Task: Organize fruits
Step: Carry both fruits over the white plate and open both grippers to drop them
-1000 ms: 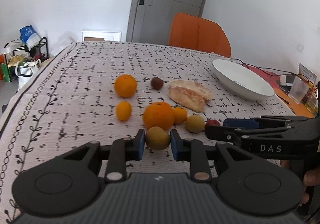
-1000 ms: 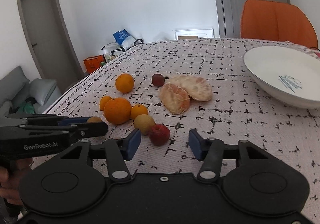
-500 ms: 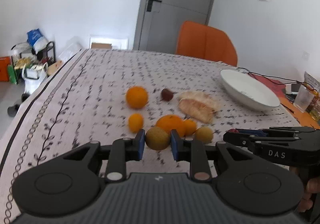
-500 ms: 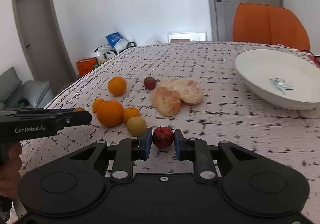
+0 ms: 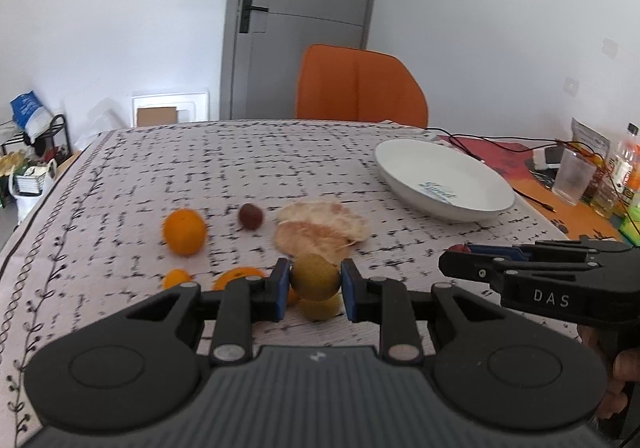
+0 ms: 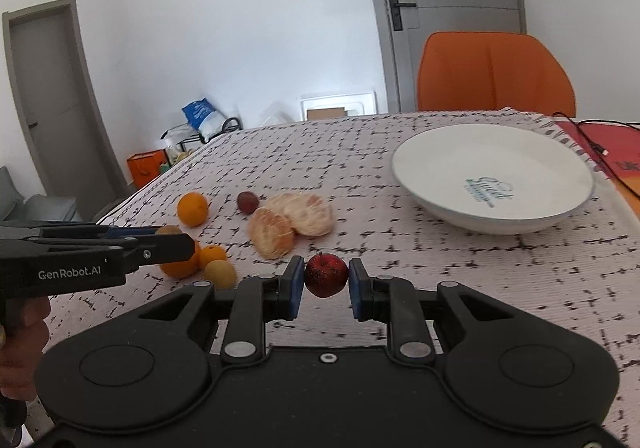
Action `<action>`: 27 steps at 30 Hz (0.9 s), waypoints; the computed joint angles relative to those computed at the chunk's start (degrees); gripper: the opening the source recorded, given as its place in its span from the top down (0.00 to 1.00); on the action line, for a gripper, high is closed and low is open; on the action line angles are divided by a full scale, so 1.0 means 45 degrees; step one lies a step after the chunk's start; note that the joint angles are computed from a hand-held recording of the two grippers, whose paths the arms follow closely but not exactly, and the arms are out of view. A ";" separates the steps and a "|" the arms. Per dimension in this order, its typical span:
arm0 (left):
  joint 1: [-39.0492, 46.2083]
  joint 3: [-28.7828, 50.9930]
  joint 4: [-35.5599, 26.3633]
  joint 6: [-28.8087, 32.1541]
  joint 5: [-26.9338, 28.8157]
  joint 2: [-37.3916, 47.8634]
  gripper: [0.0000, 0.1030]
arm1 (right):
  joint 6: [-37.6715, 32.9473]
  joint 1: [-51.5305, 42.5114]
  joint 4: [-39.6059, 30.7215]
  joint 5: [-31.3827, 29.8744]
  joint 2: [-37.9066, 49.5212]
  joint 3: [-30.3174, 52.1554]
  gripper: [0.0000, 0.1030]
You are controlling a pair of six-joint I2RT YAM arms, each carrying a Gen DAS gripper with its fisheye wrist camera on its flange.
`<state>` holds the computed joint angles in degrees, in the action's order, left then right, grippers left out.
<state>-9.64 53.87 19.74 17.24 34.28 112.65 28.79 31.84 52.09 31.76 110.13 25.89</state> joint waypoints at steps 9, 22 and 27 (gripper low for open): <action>-0.0889 0.0209 0.0229 -0.0185 -0.0267 -0.0007 0.75 | 0.0142 -0.0664 0.1163 0.0190 -0.0415 -0.1207 0.79; -0.2278 0.1255 0.0097 -0.0296 -0.0893 0.0623 0.75 | -0.0376 -0.2154 0.2884 -0.0085 -0.0562 -0.2355 0.79; -0.2771 0.2017 -0.0135 -0.0277 -0.1062 0.1002 0.75 | -0.0689 -0.3019 0.3312 -0.0599 -0.0489 -0.2415 0.78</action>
